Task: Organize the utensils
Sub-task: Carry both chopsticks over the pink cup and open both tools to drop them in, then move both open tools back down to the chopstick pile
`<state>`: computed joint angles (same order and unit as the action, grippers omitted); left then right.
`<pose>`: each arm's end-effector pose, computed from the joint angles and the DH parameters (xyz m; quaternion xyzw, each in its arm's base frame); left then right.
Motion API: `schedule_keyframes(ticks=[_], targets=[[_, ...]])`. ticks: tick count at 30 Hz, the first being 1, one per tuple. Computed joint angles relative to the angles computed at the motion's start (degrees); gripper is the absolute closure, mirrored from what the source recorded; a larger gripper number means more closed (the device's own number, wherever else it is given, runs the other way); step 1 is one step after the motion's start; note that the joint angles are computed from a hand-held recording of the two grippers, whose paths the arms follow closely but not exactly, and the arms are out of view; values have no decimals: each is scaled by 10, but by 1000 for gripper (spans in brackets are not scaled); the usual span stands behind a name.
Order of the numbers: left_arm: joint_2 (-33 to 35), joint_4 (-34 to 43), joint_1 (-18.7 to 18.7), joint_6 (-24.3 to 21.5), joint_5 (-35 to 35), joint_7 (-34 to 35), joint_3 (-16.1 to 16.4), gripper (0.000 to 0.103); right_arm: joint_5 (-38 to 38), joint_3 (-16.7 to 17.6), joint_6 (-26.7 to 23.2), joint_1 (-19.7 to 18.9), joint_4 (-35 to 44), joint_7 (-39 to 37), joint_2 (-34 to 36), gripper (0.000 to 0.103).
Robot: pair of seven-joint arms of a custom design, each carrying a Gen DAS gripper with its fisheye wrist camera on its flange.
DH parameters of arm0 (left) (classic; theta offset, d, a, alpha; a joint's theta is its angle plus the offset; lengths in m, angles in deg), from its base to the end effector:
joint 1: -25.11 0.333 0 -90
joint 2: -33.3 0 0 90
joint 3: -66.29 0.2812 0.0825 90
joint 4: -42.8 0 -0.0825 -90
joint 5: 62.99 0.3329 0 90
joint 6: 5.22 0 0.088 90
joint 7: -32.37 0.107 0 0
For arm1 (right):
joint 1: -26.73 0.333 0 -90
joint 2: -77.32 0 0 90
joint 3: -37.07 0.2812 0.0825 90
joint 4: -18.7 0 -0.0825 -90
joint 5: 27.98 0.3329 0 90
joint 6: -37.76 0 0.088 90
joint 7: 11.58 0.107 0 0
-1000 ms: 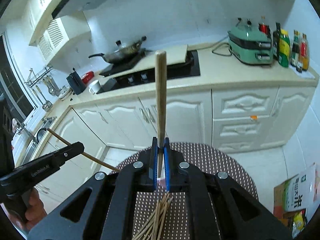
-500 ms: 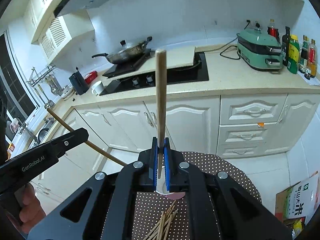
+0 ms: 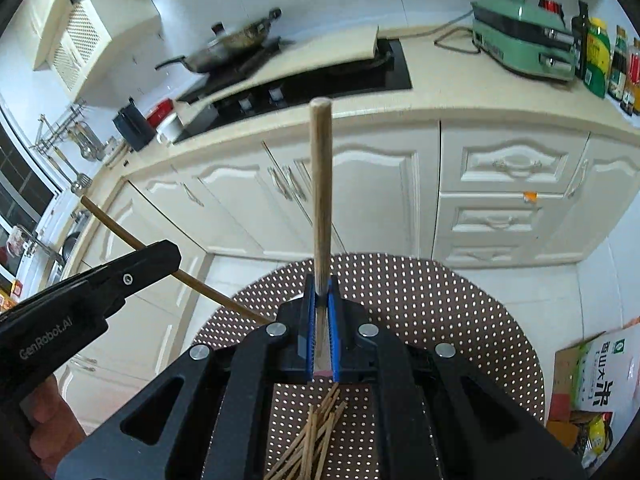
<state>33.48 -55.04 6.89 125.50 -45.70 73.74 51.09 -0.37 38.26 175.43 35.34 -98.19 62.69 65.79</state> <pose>0.4685 -0.3004 0.6078 -0.7161 0.6253 -0.2682 0.1555 0.4913 0.0890 0.5737 -0.7230 0.6029 -0.0660 0.3307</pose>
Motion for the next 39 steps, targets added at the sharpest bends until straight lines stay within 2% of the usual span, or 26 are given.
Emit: schedule_keyframes(ticks=[7, 9, 12, 16, 19, 21, 24, 25, 26, 39], targets=[[29, -4, 3, -7, -20, 19, 1, 97, -3, -2, -22, -1, 6, 9, 29, 98], [31, -10, 5, 1, -29, 25, 1, 97, -2, -3, -26, -1, 7, 11, 35, 98], [34, -14, 3, 4, -7, 15, 1, 97, 5, -6, -41, -2, 13, 13, 46, 96], [33, -28, 7, 33, -2, 9, 4, 96, 14, -8, -50, -3, 14, 8, 46, 93], [34, -34, 9, 36, 1, 6, 4, 96, 12, -9, -56, -5, 16, 11, 46, 75], [38, -31, 11, 28, -23, 27, 3, 94, 6, -8, -51, -7, 11, 14, 40, 62], [35, -41, 12, 26, -38, 31, 2, 74, 8, -10, -51, -9, 7, 11, 33, 56], [29, -50, 11, 31, -31, 21, 2, 60, 6, -10, -50, -10, 5, 13, 31, 56], [24, -56, 9, 30, -12, 4, 3, 53, 5, -11, -48, -12, 2, 14, 28, 54], [4, -67, 4, 15, 12, 4, 1, 53, -8, -10, -51, -19, -11, 16, 8, 51]])
